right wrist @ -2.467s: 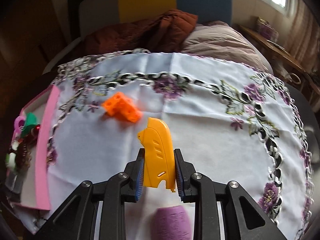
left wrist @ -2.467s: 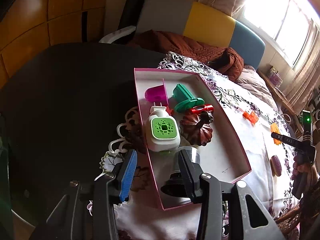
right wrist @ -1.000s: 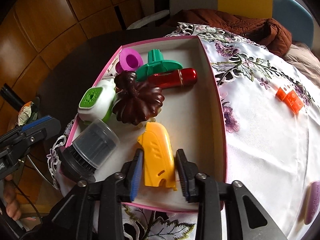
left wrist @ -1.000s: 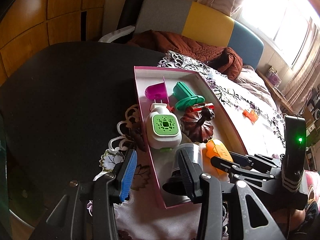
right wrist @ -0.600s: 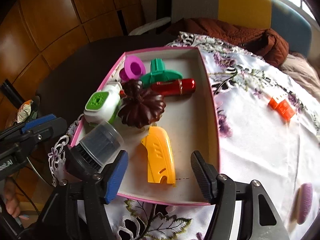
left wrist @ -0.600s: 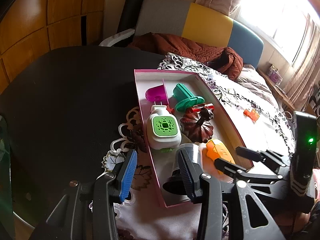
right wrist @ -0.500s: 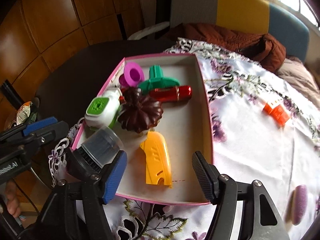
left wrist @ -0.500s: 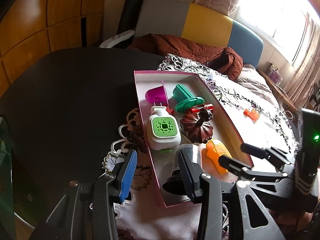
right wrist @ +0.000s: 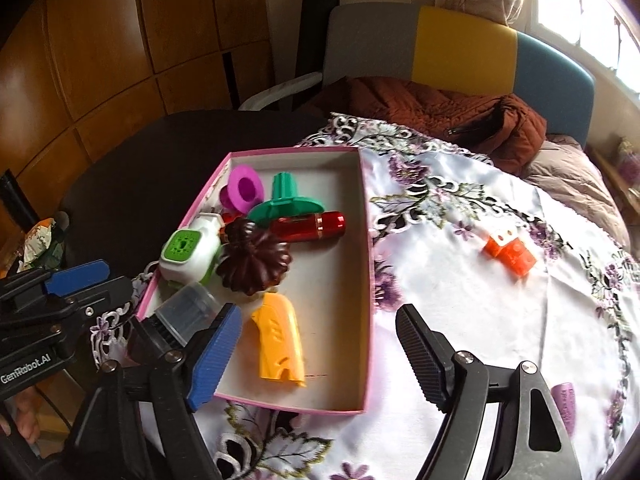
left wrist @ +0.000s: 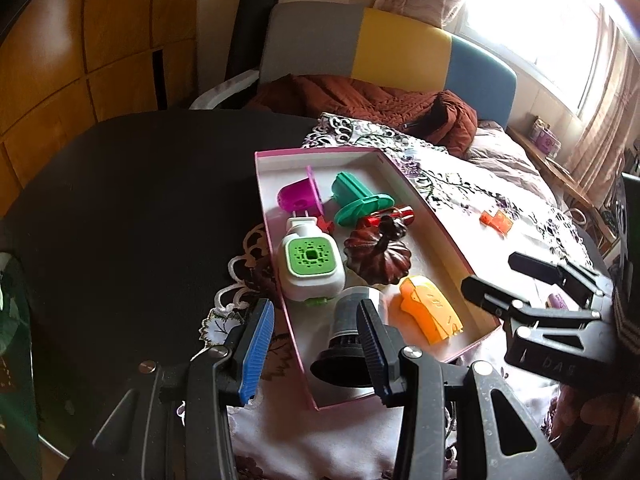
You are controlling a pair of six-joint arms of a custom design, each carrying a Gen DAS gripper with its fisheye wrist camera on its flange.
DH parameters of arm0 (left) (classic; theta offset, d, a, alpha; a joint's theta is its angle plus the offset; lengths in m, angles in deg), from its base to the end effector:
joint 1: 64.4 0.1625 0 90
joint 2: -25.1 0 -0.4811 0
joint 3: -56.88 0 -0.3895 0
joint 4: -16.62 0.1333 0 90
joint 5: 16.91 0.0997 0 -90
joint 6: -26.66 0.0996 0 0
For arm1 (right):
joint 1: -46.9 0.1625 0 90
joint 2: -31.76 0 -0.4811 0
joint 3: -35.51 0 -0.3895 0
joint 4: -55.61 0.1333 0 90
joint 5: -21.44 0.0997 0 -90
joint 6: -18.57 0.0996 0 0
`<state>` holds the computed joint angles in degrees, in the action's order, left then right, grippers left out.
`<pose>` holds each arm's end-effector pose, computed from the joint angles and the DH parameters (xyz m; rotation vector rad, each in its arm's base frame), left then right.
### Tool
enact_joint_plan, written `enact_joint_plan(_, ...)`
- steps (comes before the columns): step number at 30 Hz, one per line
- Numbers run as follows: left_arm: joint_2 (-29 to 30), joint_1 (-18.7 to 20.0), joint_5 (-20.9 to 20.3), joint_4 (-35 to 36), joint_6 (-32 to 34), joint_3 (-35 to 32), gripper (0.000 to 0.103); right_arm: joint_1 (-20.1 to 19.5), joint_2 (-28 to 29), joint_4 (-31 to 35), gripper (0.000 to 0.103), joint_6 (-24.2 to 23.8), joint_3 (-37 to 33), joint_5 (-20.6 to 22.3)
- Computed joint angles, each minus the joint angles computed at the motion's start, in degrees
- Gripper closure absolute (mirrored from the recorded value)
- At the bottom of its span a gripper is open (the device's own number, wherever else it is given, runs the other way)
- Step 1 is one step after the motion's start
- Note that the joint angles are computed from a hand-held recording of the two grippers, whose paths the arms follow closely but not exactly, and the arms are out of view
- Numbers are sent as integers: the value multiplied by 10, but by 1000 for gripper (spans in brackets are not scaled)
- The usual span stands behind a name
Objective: Organize rigid objects
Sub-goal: 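Move both tools back toward the orange cube block and purple soap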
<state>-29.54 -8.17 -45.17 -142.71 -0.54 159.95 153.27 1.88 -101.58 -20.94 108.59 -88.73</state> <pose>-0.1758 -0.6606 0.2550 -0.1151 2.1905 -1.0077 0.3289 -0.7686 0.0907 1.1660 -2.4145 0.4621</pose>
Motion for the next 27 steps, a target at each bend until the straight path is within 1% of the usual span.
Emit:
enact_joint_plan(2,3,-2,0,0,7,-2,60,-3,-2,-5,21,-1,-2,-3)
enact_joint_plan(7,12,-7,-1,-4,30,-9,60,-11,-6,-16,20,0,-14,-15)
enact_joint_plan(14,29,-14,-8,-3,67,-28,60,-25,-9,-34,18,2,-45,-45)
enact_joint_plan(21,48,-20,-23,-3,111,-49,60,-42,1,-46,16,-6,-106,-90)
enact_joint_plan(25,63,-20,-35,7,133,-71,60,-60,15,-60,16,4,-153,-118)
enact_joint_plan(27,72,-20,-47,17,144,-86,60,-70,23,-76,16,22,-174,-136)
